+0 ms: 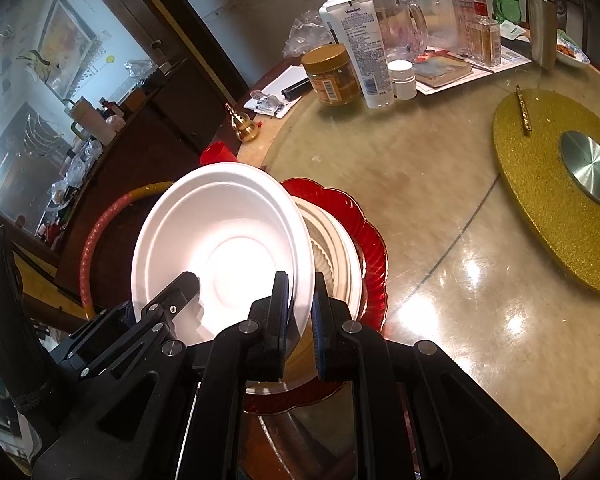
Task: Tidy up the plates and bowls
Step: 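Hold the white bowl above the stack and align it with the beige bowl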
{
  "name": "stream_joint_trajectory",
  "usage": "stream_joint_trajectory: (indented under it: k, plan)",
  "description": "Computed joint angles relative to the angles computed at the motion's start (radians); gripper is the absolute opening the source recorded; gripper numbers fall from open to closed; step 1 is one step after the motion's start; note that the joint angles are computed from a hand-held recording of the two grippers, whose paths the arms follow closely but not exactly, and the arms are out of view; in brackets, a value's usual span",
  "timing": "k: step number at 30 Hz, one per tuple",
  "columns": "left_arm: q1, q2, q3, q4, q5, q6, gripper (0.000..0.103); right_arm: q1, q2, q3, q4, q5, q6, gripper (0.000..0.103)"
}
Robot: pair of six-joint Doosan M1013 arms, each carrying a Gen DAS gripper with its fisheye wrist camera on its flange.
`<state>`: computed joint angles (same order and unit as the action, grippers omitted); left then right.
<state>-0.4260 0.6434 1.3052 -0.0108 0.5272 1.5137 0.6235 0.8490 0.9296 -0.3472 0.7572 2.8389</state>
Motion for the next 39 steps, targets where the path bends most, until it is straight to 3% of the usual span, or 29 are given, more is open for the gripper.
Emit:
stream_joint_trajectory:
  k: [23, 39]
  plan:
    - [-0.003, 0.009, -0.011, 0.032, 0.010, -0.028, 0.017, -0.003, 0.010, -0.016, 0.012, 0.018, -0.021, 0.010]
    - [-0.005, 0.005, -0.007, 0.058, 0.012, -0.062, 0.018, 0.001, 0.027, -0.057, 0.007, 0.074, -0.059, 0.011]
